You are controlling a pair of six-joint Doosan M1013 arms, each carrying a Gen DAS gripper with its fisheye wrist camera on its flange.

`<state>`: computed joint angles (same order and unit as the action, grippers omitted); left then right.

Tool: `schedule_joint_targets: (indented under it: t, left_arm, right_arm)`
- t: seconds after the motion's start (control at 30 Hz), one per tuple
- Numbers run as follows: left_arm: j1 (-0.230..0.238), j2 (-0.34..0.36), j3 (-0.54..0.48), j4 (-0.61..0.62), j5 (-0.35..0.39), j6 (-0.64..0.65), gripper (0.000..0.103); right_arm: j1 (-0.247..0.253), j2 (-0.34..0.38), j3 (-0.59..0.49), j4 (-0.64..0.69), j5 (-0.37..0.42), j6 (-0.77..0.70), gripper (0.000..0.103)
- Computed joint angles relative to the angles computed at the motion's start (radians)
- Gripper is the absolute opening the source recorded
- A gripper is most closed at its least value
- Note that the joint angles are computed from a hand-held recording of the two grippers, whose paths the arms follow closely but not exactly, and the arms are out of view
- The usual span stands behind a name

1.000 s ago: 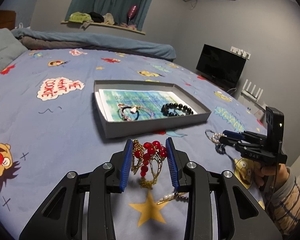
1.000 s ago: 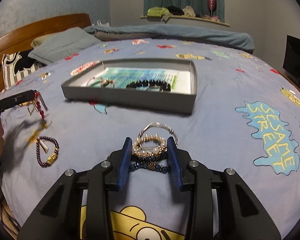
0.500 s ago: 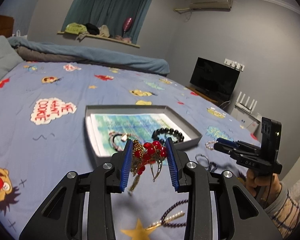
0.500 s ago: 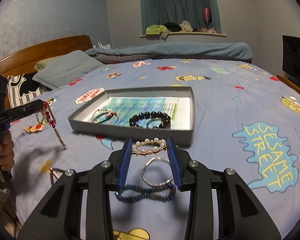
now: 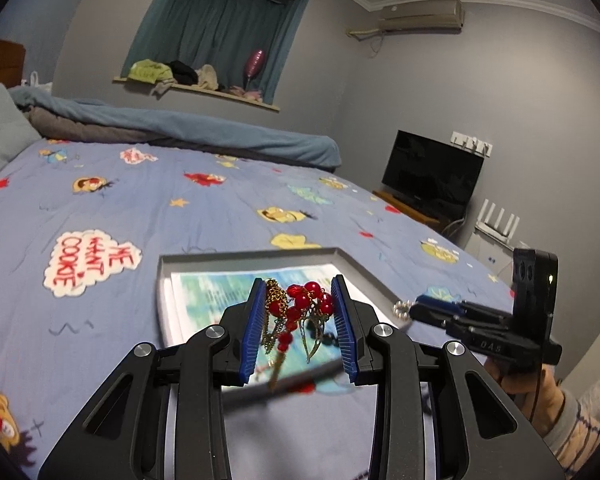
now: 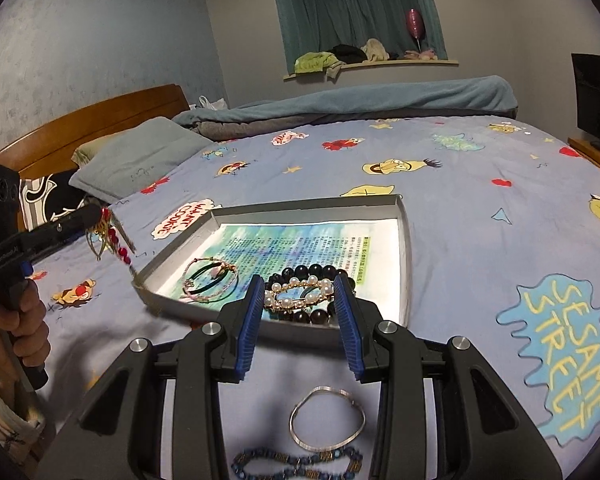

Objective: Organize jewelry
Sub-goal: 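Place both bracelets into the grey box and open both grippers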

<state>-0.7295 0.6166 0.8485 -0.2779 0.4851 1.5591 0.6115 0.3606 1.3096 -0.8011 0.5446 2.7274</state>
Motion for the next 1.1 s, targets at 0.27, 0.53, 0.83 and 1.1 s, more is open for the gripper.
schedule_joint_targets:
  t: [0.27,0.53,0.83,1.1]
  left_arm:
    - [0.011,0.025,-0.036,0.004,-0.018,-0.025,0.035]
    - [0.018,0.079,-0.103,0.074,0.096,-0.115,0.035]
    - [0.011,0.125,-0.165,0.116,0.261,-0.139,0.035]
    - [0.007,0.094,-0.103,0.1,0.244,-0.107,0.061]
  right_arm:
    - [-0.014,0.025,-0.039,0.039,0.008,-0.043,0.036]
    - [-0.021,0.048,-0.065,0.112,0.063,-0.115,0.036]
    - [-0.027,0.067,-0.089,0.197,0.135,-0.186,0.036]
    - [-0.019,0.07,-0.091,0.176,0.15,-0.202,0.045]
